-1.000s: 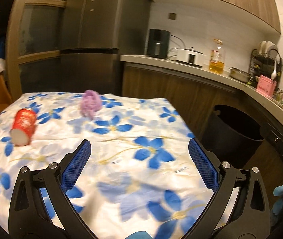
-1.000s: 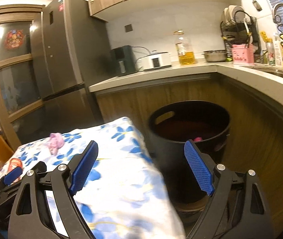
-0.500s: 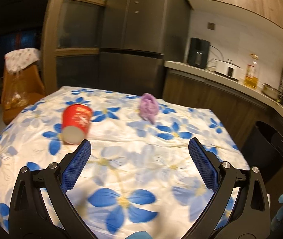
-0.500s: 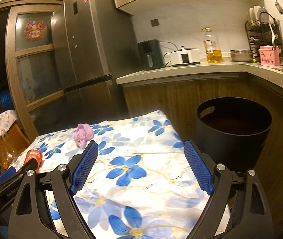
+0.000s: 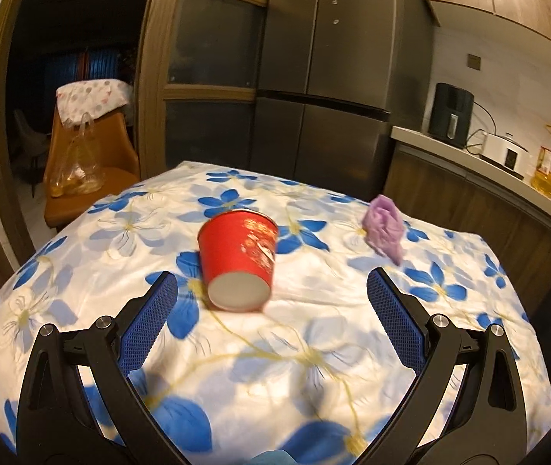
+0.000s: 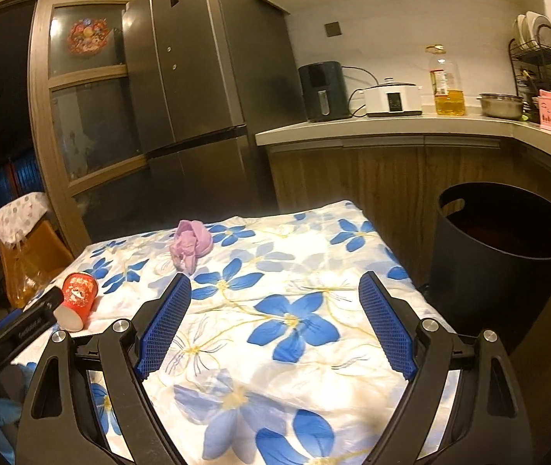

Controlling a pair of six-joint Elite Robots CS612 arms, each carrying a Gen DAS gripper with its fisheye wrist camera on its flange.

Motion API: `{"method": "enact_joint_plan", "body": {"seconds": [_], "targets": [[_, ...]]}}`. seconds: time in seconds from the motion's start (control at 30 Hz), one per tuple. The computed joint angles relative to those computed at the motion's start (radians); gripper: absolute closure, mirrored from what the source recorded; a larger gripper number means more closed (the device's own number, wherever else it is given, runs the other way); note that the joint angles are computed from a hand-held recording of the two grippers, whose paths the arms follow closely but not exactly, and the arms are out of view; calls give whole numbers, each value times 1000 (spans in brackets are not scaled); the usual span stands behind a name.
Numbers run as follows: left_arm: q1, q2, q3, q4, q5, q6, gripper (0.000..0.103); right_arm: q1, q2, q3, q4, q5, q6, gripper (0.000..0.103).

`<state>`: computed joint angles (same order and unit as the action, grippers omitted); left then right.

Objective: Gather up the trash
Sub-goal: 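Move both open tools back to the red cup and purple glove on the table, then grasp the red paper cup with left tool while right tool grasps purple glove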

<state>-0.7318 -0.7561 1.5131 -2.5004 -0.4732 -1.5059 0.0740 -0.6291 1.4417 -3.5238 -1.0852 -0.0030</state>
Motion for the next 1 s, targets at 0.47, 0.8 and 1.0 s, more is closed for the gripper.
{"method": "enact_joint_plan", "body": {"seconds": [0.47,0.8,1.0], "targets": [[72,17,2,-119,-121,34,7,48,45,-107,61,23,-39,18],[111,27,2,-179,-253,51,28,84,90,-202,148,36,-66,18],[114,33,16,-242,-271,64,37,110,129,-274,208,36,-98,18]]}}
